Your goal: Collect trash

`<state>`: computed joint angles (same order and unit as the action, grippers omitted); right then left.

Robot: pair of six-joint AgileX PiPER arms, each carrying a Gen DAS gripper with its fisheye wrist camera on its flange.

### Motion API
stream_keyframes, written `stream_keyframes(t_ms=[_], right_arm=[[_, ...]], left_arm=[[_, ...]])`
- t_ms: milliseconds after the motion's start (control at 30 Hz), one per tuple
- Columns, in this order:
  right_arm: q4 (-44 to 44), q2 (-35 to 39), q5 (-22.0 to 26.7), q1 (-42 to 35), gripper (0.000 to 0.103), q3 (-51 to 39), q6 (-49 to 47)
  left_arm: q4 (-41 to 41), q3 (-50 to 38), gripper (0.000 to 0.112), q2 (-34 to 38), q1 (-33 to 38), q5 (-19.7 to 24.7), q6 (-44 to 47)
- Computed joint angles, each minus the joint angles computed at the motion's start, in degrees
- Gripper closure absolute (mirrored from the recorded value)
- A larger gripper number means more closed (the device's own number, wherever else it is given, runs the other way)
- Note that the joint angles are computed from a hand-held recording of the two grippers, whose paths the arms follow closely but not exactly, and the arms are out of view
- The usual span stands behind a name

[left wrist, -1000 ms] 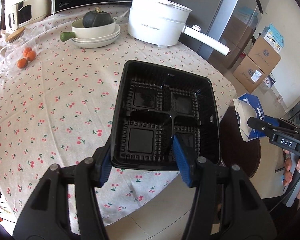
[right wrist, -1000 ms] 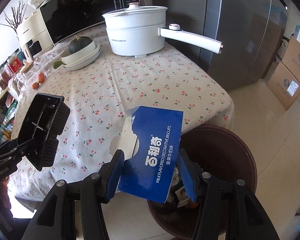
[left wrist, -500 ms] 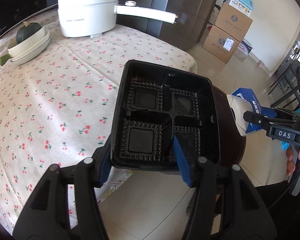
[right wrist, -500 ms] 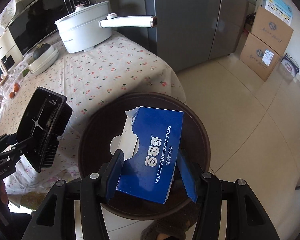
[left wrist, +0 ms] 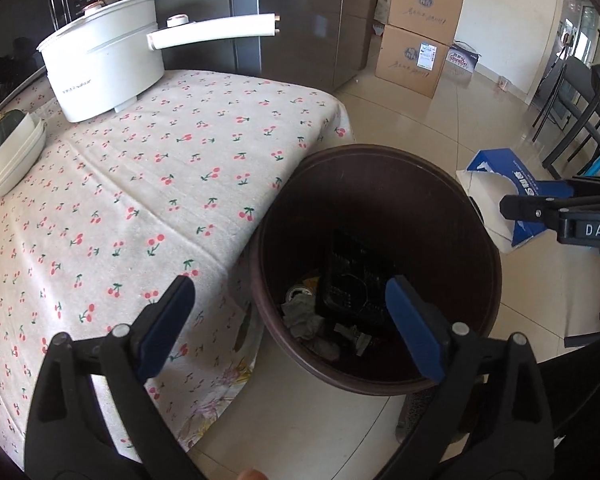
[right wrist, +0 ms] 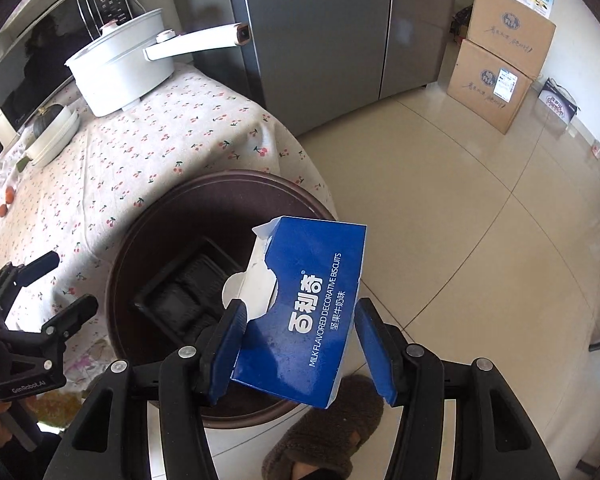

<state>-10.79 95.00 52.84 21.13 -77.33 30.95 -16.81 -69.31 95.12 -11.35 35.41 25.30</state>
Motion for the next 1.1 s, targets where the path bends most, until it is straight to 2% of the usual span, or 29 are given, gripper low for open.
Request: stream_keyframes(t_ms=[267,300,367,400,600,900,1033,1100], right_arm=[[0.11,1.9,0.04,1.95,0.041,-2.39,-0.53],[0.07,1.9,-0.49,2.09,0.04,-2.38,-0.16],[1.88,1.92,-1.3,1.68,0.021,-2.65,-1.07],[2.13,1.78,-1.53,1.75,0.019,-2.71,-0.87],[0.0,0.57,-0.55,5.0,0.017,-3.66,1.41],[-13.69,-4.16,2.87,17.97,0.009,-3.92,13.24],[-23.41,-6.67,4.61,26.64,0.008,-2.89,21.35],[-28.8,-7.49,6.2,31.04,0.002,-2.48,25.72]], left_arm=[[4.15,1.34,0.012,-2.28,1.44,-0.34,-3.56],[4.64,1.7,0.012,-2.73,1.55,-0.48,-3.96],[5.3,2.61,0.012,-4.06,1.97,-0.44,-4.6],[5.52,3.11,0.012,-4.82,2.24,-0.3,-4.97],[11.75,6.25,0.012,-9.96,2.62,-0.69,-12.64],[15.59,9.89,0.012,-21.8,6.4,4.43,-19.56],[13.94,11.57,0.012,-28.42,10.48,5.88,-18.96],[11.77,12.11,0.012,-31.49,13.22,6.27,-17.1]])
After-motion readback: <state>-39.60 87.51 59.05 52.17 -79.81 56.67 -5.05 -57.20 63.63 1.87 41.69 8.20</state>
